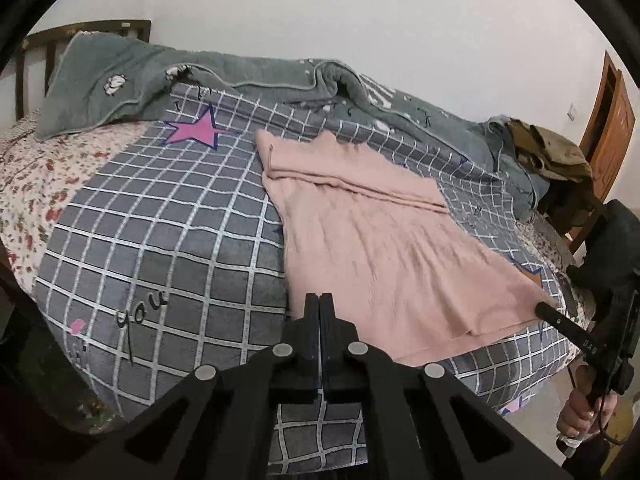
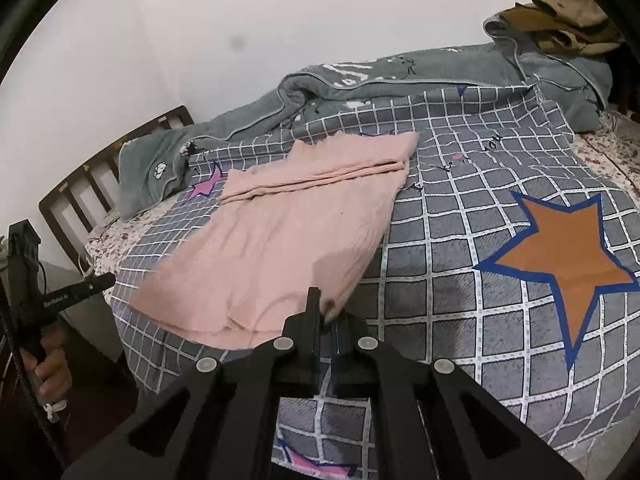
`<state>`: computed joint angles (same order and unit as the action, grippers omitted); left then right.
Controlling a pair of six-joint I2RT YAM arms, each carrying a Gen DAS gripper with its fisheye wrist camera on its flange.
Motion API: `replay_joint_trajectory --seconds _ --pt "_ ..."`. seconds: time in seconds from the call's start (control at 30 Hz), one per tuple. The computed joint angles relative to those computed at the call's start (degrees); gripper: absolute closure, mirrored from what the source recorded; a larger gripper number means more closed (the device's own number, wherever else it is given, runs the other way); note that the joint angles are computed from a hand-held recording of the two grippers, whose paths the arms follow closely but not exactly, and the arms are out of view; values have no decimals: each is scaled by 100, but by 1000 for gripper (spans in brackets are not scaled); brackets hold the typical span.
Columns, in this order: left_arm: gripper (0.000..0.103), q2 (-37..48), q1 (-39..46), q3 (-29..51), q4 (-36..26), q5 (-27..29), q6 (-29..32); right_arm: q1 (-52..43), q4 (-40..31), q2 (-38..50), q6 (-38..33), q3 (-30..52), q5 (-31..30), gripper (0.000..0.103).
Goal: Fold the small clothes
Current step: 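Move both tools down to the hem edge of the pink sweater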
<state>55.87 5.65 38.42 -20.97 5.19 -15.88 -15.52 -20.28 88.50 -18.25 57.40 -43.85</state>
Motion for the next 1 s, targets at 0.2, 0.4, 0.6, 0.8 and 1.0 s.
replay_joint_trajectory --seconds 0.2,0.4,0.6,0.8,1.0 --pt "101 -107 -19 49 -277 -186 13 64 -121 -171 -66 -81 322 100" --pt "78 290 -27 -11 -157 -123 -41 -41 -88 -122 -325 -202 410 100" --pt "35 1025 -86 -245 680 66 -101 -166 -309 396 -702 -16 498 91" --pt "36 2036 -284 -69 1113 -57 -45 59 -320 951 -504 234 366 68" --pt "41 2712 -311 101 1356 -87 4 638 86 1327 -194 292 889 62"
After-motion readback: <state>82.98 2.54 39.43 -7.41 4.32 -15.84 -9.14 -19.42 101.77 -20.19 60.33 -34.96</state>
